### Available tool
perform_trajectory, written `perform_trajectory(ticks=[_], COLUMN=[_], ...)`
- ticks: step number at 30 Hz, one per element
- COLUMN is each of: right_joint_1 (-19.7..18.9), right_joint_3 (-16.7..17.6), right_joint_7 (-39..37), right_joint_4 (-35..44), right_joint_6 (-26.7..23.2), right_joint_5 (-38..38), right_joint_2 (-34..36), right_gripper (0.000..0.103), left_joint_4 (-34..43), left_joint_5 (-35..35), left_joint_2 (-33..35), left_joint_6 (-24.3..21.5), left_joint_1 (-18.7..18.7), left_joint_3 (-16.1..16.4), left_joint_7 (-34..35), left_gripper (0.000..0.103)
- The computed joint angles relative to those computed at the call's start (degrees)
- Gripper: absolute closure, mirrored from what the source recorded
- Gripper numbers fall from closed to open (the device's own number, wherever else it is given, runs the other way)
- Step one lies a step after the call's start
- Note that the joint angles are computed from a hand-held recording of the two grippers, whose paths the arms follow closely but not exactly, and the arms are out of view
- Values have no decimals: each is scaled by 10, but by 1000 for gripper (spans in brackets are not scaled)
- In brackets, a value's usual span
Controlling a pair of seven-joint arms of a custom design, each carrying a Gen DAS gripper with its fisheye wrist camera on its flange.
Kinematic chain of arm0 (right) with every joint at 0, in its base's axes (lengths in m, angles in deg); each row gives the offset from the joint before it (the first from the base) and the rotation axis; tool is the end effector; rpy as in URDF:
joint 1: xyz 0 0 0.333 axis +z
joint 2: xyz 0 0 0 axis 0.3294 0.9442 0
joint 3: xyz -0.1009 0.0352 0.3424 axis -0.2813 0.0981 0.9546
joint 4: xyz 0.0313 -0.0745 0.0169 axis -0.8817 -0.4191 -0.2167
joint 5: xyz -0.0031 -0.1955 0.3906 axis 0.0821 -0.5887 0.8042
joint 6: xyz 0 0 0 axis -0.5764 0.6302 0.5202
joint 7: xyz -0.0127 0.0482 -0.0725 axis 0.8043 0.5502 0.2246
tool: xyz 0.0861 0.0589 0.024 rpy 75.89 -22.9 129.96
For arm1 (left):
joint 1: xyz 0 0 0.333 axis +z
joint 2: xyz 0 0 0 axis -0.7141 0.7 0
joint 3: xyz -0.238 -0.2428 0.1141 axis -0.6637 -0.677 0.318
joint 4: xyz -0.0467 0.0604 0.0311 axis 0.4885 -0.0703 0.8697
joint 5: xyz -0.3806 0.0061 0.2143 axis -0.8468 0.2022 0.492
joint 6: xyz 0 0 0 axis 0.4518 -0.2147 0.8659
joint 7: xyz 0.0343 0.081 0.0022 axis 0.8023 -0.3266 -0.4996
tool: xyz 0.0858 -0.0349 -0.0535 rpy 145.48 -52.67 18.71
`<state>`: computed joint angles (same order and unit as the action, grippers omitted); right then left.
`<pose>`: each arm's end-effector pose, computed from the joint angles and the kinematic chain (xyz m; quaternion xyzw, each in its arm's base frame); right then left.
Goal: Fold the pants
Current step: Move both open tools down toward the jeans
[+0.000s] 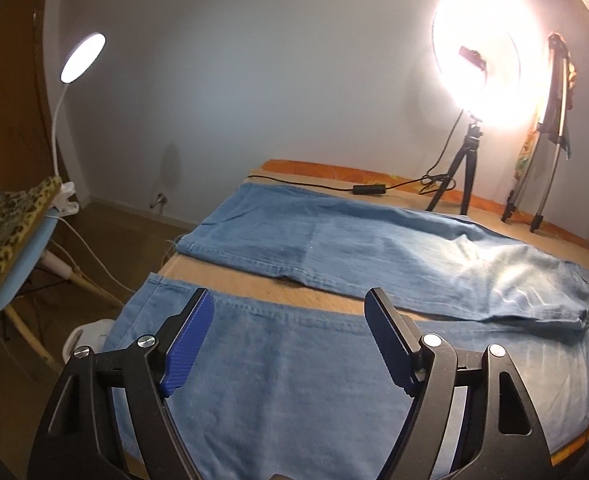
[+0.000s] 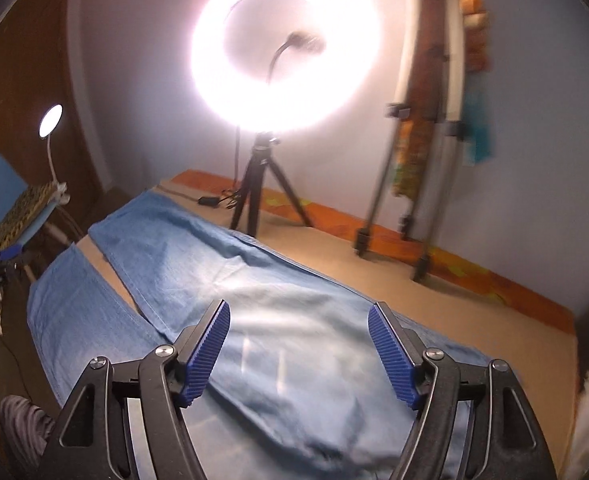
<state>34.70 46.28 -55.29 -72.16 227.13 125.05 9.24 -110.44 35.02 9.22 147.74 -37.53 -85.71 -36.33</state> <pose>0.5720 0.1522 0.5781 -0.8735 0.2986 -0.1291 0.3621 0.2961 -0.0603 0.5136 -0.8147 0.3873 -0.1949 0.3852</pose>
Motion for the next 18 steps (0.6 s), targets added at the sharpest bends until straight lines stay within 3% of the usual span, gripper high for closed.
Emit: perform_trajectory(ticks=[8,18], right_joint_1=[11,19], right_joint_3=[47,91], right_joint_7=[10,70], right_joint_4=[90,203], right_joint_6=[11,26], right_joint_5=[-25,-145], right_joint_2=[125,270], right_gripper=[33,33], left_joint_4=[29,102], left_joint_5=[14,3], left_joint_2=[102,269], left_joint_6=[77,158], left_joint_1=[51,97], left_joint_3=[40,67], left_joint_7=[38,92], left_gripper=[25,25])
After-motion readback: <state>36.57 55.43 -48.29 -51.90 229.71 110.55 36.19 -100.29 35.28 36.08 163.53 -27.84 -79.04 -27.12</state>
